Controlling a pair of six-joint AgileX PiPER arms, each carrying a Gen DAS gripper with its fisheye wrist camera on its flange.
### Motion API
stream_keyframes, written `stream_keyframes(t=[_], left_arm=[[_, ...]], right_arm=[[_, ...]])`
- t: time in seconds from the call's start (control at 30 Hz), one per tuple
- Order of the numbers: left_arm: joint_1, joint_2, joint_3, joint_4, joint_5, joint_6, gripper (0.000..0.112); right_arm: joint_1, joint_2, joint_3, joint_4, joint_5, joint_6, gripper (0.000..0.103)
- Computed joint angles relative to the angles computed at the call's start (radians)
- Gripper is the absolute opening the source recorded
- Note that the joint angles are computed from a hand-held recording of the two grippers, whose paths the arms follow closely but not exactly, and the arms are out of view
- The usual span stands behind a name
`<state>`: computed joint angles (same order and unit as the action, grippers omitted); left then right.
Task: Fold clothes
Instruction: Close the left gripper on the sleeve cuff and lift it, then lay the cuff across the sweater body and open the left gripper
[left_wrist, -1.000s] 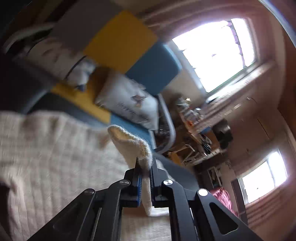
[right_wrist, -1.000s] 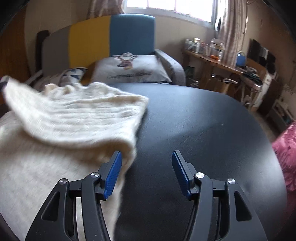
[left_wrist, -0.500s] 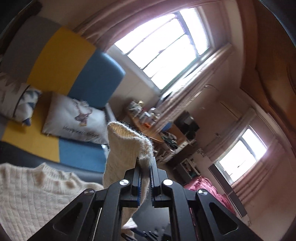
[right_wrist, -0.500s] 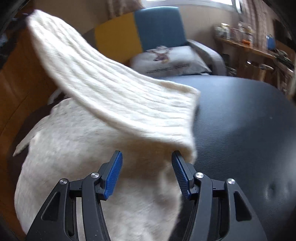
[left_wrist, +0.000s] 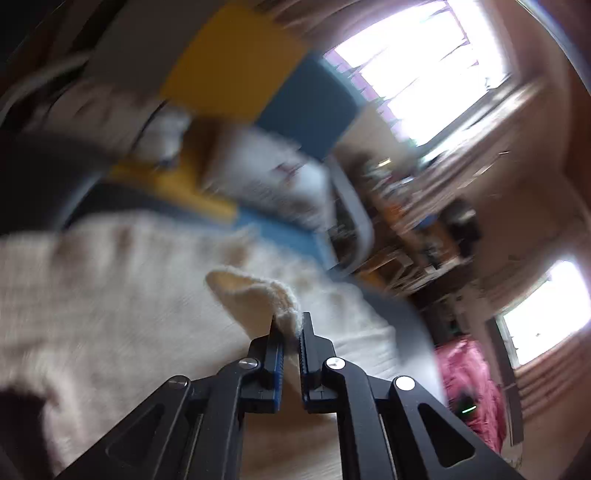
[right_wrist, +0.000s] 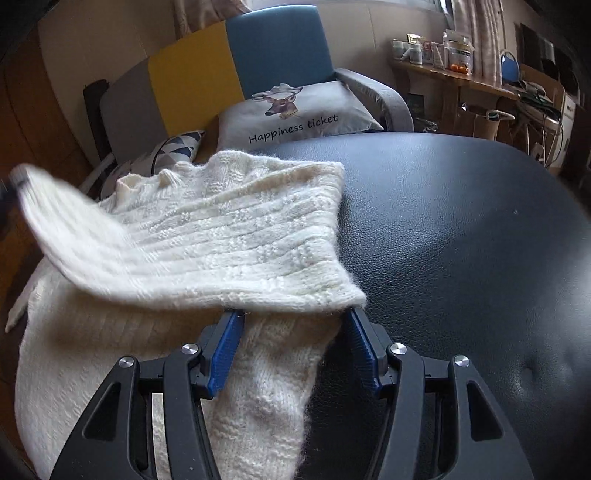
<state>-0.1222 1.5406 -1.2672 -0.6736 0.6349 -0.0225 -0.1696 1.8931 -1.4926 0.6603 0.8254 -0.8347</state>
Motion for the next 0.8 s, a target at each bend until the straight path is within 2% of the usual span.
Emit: stream_keyframes(t=[0.13,0.23,0.33,0.4,0.57,0.63,0.73,0.8], left_arm=[[0.054,-0.023,0.199,-0.115,-0.017,0.138,0.006],[0.138,-0.019,0.298,-0.374,0.029,0.347,0.007],[0.188,-0.003,0.321,-0.505,0.088,0.448,0.010],[0.204,0.013,0.305,-0.537,0.117,0.461,0.015],[0.230,0.052,0.282,-0.594,0.172,0.491,0.017],[0.218,0.051,0.270,-0.549,0.147,0.452,0.017],[0.154,0.007,0.249,-0.430,0.020,0.381,0.005],[0.107,-0.051,0.242,-0.428,-0.060,0.434,0.007]], right_arm=[[-0.006,-0.004,0.000,-0.026,0.020,0.007,0.059],[-0.012,-0.005,-0.024,-0.051,0.056,0.022,0.059],[-0.019,-0.048,-0.001,-0.050,0.073,-0.014,0.059],[-0.023,-0.078,0.019,-0.048,0.077,-0.039,0.059],[-0.018,-0.138,0.064,-0.039,0.059,-0.060,0.059],[-0.006,-0.154,0.079,-0.028,0.053,-0.072,0.059],[0.026,-0.166,0.096,-0.043,0.023,-0.071,0.059],[0.041,-0.166,0.095,-0.050,0.005,-0.060,0.059]])
